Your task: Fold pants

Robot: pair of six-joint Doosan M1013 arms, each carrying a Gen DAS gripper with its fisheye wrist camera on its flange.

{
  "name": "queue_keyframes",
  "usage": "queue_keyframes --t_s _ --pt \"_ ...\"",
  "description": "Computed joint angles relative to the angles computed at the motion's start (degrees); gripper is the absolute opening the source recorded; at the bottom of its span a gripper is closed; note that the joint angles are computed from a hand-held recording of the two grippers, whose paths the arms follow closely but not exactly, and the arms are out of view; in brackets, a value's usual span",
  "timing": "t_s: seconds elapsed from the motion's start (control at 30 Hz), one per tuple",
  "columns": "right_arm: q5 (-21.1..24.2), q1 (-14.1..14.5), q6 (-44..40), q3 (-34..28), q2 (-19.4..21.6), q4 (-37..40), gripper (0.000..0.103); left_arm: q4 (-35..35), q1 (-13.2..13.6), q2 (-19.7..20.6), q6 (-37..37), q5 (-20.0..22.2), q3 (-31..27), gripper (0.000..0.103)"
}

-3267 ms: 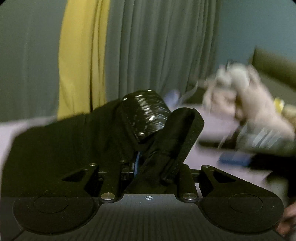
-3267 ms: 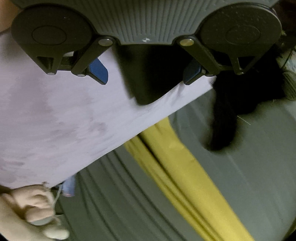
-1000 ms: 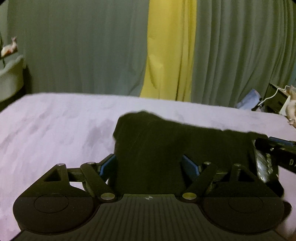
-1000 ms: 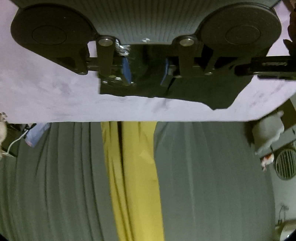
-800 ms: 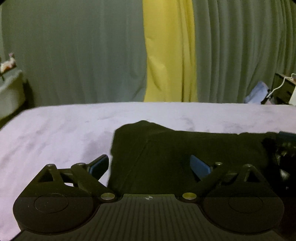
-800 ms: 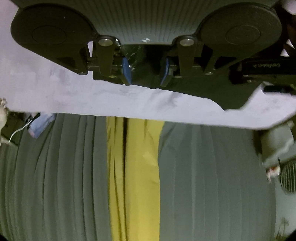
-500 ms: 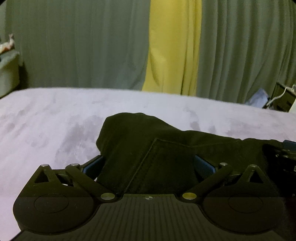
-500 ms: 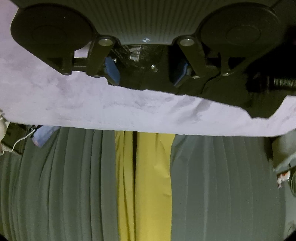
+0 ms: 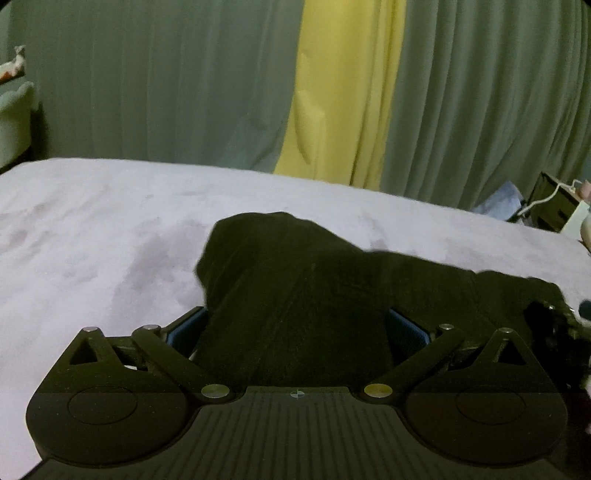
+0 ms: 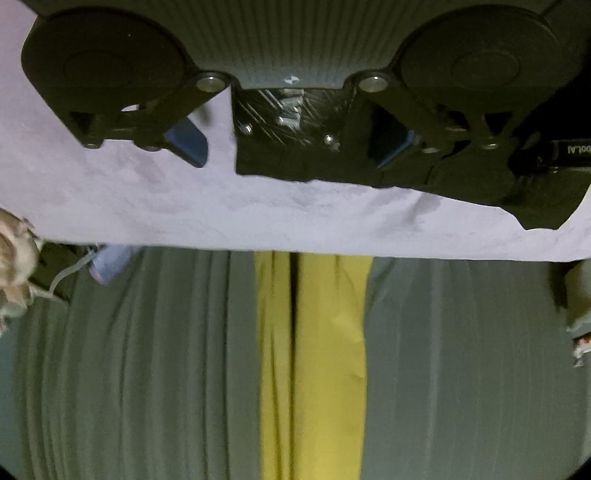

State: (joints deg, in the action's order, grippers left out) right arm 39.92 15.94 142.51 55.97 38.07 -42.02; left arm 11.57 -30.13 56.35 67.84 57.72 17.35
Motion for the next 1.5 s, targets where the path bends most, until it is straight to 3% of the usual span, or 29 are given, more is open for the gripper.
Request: queue_keyframes --t_s 0.1,0.2,0.47,0.67,0.77,0.83,0.9,1.1,1.17,1.3,1.4,1.43,1.5 --pt "1.51 1.2 -1.84 2.96 -2.41 0.85 0.099 2.05 -0.45 -4.71 1.12 -2.53 7.76 0.103" --pt "2.23 2.5 -1.54 6.43 -4.55 0.26 0.099 2.28 -0.65 -7.33 1.8 -2.82 11.86 0.103" --pt "5.5 3.23 1.58 7.71 -5.9 6.17 0.099 1.4 -0.62 -10.8 -2.4 -1.4 17.93 0.103" --pt "-0.28 1.74 -0.41 11.85 -8.08 15.34 0.099 1.32 -0.29 -14.01 -6.97 -4.64 23.55 0.103" --pt "0.79 0.78 -3.36 11.41 -8.7 21.36 0.099 -6.2 1.08 -16.89 -8.11 -10.43 28.53 0.103" --pt "-5.18 -0.12 -1.39 15.02 -11.08 24.34 0.099 -12.12 2.01 -18.72 -9.06 -14.66 32.04 0.103" --pt "-10.72 -1.52 -3.21 18.18 -13.16 32.33 0.099 -13.73 2.34 -19.99 -11.48 -17.41 34.52 0.103" --pt "-17.82 -4.17 -12.9 24.0 -16.43 56.51 0.099 -19.87 2.98 -21.28 -10.87 -20.85 36.84 0.103" --pt "-18.33 -5.13 -21.7 25.09 -16.72 69.52 0.099 -19.05 2.74 -21.29 -10.17 -20.0 36.75 0.103" --pt "-16.86 -5.49 -26.61 24.99 -15.87 78.46 0.099 -19.31 2.6 -21.66 -9.87 -20.25 37.51 0.103" --pt "-16.95 -5.91 -36.85 25.85 -15.08 93.77 0.099 -22.07 3.09 -22.14 -10.4 -21.99 38.91 0.103" --pt "-17.27 -5.86 -37.5 25.9 -14.82 95.2 0.098 -22.83 3.22 -22.25 -10.63 -22.48 39.27 0.103" --pt "-17.59 -5.59 -33.65 25.23 -14.31 90.48 0.092 -23.36 3.33 -22.43 -11.31 -22.57 39.62 0.103"
